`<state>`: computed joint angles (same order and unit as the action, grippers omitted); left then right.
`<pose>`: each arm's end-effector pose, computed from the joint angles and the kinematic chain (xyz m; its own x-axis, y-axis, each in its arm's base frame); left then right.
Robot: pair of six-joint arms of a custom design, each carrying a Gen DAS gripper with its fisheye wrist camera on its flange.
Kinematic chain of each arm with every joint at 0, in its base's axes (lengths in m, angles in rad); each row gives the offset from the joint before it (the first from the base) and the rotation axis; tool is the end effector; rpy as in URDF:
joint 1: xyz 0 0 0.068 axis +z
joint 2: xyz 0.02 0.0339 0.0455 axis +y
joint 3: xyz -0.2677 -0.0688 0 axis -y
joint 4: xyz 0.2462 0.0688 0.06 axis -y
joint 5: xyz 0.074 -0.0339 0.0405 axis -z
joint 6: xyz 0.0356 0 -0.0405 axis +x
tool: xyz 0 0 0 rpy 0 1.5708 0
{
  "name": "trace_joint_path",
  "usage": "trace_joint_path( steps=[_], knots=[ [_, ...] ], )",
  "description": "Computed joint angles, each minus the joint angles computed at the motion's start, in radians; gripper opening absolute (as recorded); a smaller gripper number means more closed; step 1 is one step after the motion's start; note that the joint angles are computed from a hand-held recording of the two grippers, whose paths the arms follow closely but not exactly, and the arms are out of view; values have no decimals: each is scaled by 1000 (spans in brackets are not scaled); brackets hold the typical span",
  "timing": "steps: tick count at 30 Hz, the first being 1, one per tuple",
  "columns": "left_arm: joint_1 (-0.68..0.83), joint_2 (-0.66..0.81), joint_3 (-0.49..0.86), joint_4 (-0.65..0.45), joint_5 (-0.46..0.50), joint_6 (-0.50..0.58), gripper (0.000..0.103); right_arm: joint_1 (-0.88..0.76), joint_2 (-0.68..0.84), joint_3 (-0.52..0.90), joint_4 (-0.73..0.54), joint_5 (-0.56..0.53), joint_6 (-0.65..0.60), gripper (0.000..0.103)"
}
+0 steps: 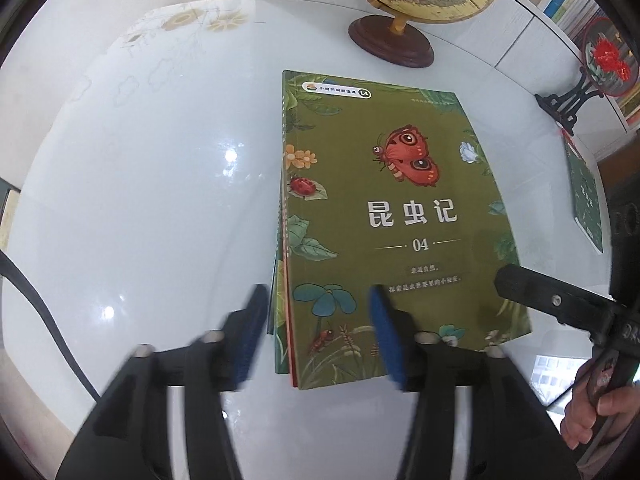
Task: Organize books
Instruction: 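Lower the olive-green book onto the red book with both tools, then open both tools to release the olive-green book and pull back, then move both tools over the dark-green beetle-cover book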
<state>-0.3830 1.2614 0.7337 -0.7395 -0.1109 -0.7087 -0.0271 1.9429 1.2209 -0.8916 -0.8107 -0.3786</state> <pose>0.2001 -0.0764 0.1920 -0.8938 -0.3373 -0.2957 -0.3174 0.9414 -0.1144 0.3381 0.0166 0.1468 -0.9464 -0.2291 -0.2279 -0.3230 0.6492 0.6886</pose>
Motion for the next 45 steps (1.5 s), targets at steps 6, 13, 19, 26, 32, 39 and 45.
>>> trace_joint_path(
  steps=[6,13,19,26,32,39,45],
  knots=[
    [-69,24,57,-24,-84,-30,73,-23,-57,-13,-4,58,-41,54],
    [-140,74,166,-59,-144,-59,73,-153,-166,38,-27,75,-147,54],
    [-193,150,285,-67,-164,-68,73,-267,-270,179,-25,69,-276,54],
    [-244,282,451,-54,-159,-54,73,-421,-440,178,236,-44,-305,54],
    [-258,455,648,-14,-114,-16,73,-584,-478,36,744,-190,141,103],
    [-291,763,977,-33,-67,52,73,-668,-219,209,502,-115,78,103],
    [-306,1129,1399,-74,59,80,73,-737,105,419,407,-33,216,103]
  ],
)
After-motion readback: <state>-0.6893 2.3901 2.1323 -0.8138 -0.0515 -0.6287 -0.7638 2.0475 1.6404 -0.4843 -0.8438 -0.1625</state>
